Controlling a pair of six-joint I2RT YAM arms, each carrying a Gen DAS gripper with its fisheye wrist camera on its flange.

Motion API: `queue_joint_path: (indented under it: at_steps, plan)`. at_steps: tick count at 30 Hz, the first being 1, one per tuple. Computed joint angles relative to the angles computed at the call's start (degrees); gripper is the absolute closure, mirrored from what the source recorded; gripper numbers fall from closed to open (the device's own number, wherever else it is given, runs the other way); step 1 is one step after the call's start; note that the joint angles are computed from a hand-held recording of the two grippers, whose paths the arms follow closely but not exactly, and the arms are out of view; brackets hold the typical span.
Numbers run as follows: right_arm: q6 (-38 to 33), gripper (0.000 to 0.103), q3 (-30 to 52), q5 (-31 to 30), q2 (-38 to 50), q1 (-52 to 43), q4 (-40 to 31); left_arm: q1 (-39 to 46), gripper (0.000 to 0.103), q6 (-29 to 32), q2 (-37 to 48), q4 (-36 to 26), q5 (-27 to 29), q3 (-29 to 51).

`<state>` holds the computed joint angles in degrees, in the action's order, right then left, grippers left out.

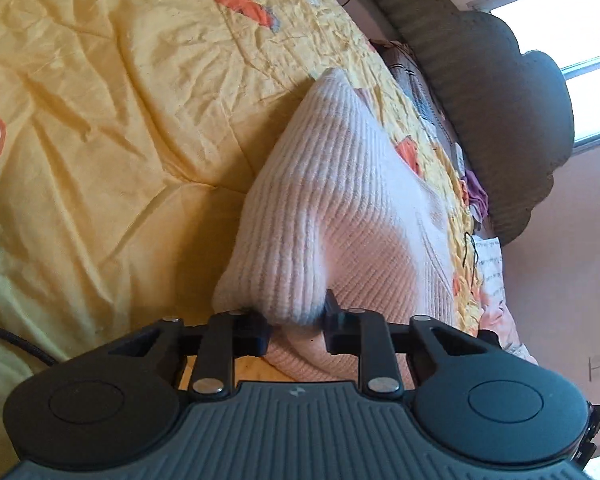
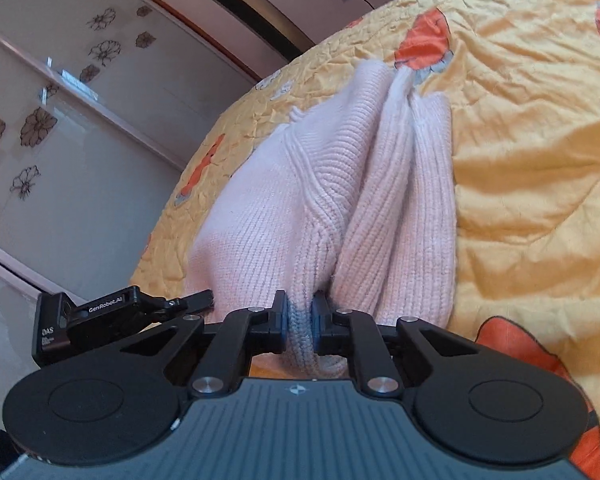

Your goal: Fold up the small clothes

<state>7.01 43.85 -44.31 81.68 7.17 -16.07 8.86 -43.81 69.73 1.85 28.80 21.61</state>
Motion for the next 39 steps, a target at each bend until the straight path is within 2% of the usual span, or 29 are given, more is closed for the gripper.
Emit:
queue_joint_path:
  at_steps: [2,5,7,10,12,13,15,17,18,19,20,21,22,24,27,29,30,32,33,36,39]
  plan:
    - [-2.1,0.089,0.8,0.4,-3.6,-0.3,-3.3,-0.4,0.091,3.0,-1.6,-0.6,1.1,-0.2]
    - [-6.3,0.092,1.9,2.9,-4.9,-1.6,-8.3,-1.3,0.091,5.6,3.1,0.9,-0.5,0.4]
    - [-6.9,0.095,0.7,4.4,-3.0,-2.2,-7.9,0.0,0.090,6.5,5.4,2.4,1.4,0.4]
    - [-4.1,0.093,-2.3,2.4,-2.2,-2.6,-3.2,2.0,0.085,11.6,2.6,-2.5,3.9,1.2]
    - [-3.1,0.079,-1.6,0.5,-2.8,-3.0,-3.9,4.5,0.081,18.4,-0.8,-9.3,7.0,2.1]
    - [-3.3,0.063,-0.2,-1.3,-2.7,-3.9,-5.5,5.8,0.081,22.4,-3.3,-12.6,8.4,2.2]
    - [-1.2,0.043,2.5,-3.4,-3.2,-5.3,-4.9,7.6,0.080,29.5,-9.9,-18.1,8.8,2.0]
    - [2.7,0.037,4.7,-4.5,-2.5,-6.2,0.0,7.6,0.079,33.5,-15.2,-20.9,6.2,2.5]
    - [4.8,0.034,6.8,-3.6,-0.7,-5.8,2.0,6.2,0.076,33.7,-16.9,-20.5,2.7,3.1]
    - [6.5,0.033,9.1,-1.8,1.6,-5.1,3.7,4.3,0.064,33.2,-17.1,-18.5,-1.5,3.7]
    - [7.6,0.033,12.1,0.3,4.9,-4.1,4.2,2.3,0.048,32.5,-16.0,-15.1,-5.4,4.0]
    - [8.6,0.034,15.2,2.5,8.6,-3.2,5.1,-0.4,0.044,31.4,-14.5,-11.6,-10.5,4.4]
    - [9.4,0.036,18.2,4.6,12.1,-2.3,5.5,-2.9,0.043,31.0,-12.9,-7.6,-14.7,4.4]
    - [11.0,0.045,25.0,8.0,19.2,-0.4,4.2,-7.2,0.043,33.2,-7.5,0.2,-18.9,4.5]
    - [13.9,0.048,32.5,8.3,27.6,1.5,2.1,-11.2,0.042,32.3,4.6,3.9,-23.2,8.2]
    - [14.1,0.047,35.7,9.5,30.6,2.8,0.3,-12.1,0.031,30.2,8.1,8.7,-23.9,7.4]
    - [13.3,0.049,35.7,10.2,30.9,3.6,0.7,-12.5,0.031,29.6,8.9,9.6,-24.6,7.2]
    - [12.3,0.077,36.4,12.7,32.2,4.4,0.6,-11.8,0.031,28.3,9.1,8.9,-23.2,7.7]
    - [11.5,0.086,36.8,13.3,33.0,4.5,0.3,-11.5,0.031,28.3,8.7,7.6,-22.7,8.1]
    - [10.0,0.088,33.7,13.5,30.7,4.3,3.0,-10.5,0.031,29.5,6.7,4.4,-20.2,8.6]
    - [8.6,0.088,29.4,12.3,26.8,2.1,5.9,-12.4,0.027,31.7,9.3,7.7,-21.3,7.6]
